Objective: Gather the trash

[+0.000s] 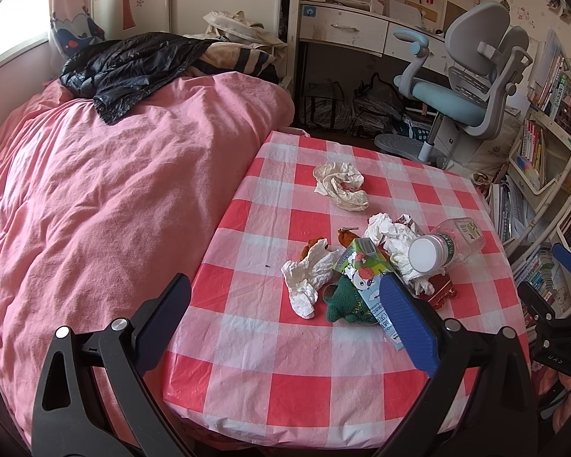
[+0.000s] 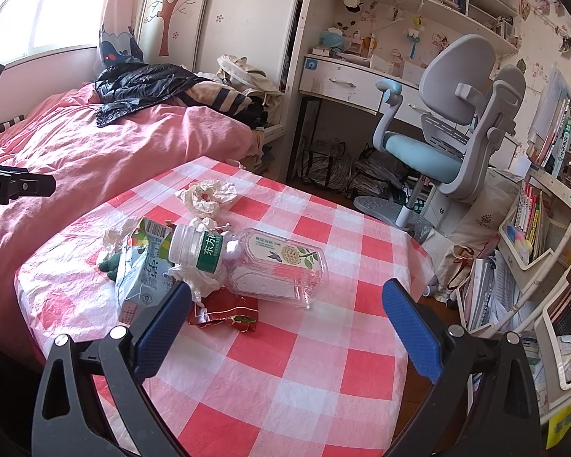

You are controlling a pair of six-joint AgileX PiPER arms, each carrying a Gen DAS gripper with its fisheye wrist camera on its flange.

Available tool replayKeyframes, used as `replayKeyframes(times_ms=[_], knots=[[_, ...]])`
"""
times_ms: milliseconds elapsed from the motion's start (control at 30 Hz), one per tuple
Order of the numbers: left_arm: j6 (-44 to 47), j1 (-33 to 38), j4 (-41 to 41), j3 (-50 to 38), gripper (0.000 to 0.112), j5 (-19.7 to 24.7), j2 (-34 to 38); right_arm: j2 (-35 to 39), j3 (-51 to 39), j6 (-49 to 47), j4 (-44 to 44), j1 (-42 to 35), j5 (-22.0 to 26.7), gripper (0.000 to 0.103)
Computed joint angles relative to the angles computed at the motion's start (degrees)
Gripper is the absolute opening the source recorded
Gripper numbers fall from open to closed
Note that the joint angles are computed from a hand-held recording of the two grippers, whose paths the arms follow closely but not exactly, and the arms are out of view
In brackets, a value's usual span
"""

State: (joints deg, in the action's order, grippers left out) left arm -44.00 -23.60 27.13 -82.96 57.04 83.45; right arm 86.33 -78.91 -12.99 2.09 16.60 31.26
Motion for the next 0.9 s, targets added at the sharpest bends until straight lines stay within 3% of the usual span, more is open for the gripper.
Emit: replayKeyframes(times_ms=[900], knots=[[0.31,0.16,-0.34,-0.28,0.096,0.16,0.05,0.17,-0.23,0.49,-0.69,0.43,-0.11,0.097]])
